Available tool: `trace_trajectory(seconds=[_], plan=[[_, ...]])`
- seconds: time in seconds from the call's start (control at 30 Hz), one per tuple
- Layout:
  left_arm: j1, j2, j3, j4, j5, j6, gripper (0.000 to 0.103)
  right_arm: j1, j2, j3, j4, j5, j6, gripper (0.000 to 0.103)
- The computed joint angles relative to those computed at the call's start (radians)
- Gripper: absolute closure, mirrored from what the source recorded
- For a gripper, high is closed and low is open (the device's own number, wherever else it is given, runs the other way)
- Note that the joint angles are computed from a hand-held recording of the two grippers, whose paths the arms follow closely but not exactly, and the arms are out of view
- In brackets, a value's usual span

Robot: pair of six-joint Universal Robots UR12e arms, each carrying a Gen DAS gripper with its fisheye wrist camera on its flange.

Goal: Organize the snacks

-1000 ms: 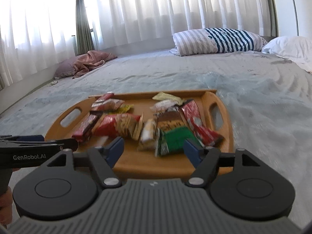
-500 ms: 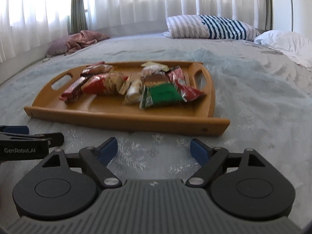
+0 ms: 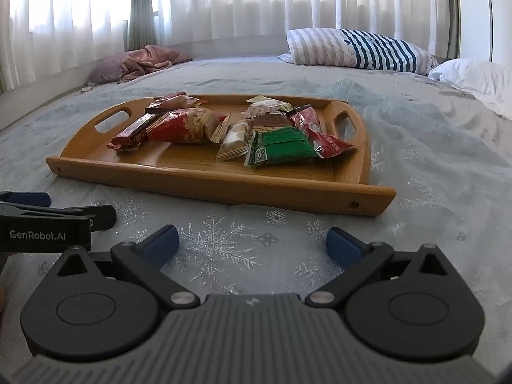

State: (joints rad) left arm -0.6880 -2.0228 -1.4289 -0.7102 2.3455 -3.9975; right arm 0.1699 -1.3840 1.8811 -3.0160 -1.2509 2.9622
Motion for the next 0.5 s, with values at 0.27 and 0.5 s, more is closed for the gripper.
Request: trace_trajectory(seconds=[0.27, 0.5], plan=[[0.0, 0.001, -0.002, 0.004, -0.004, -0.003, 0.0, -0.001, 0.0, 0.0, 0.001, 0.002, 0.002, 0.0], [0.0, 0.0, -0.002, 0.004, -0.004, -0.003, 0.0, -0.001, 0.0, 0.0, 0.001, 0.002, 0.003, 0.0]])
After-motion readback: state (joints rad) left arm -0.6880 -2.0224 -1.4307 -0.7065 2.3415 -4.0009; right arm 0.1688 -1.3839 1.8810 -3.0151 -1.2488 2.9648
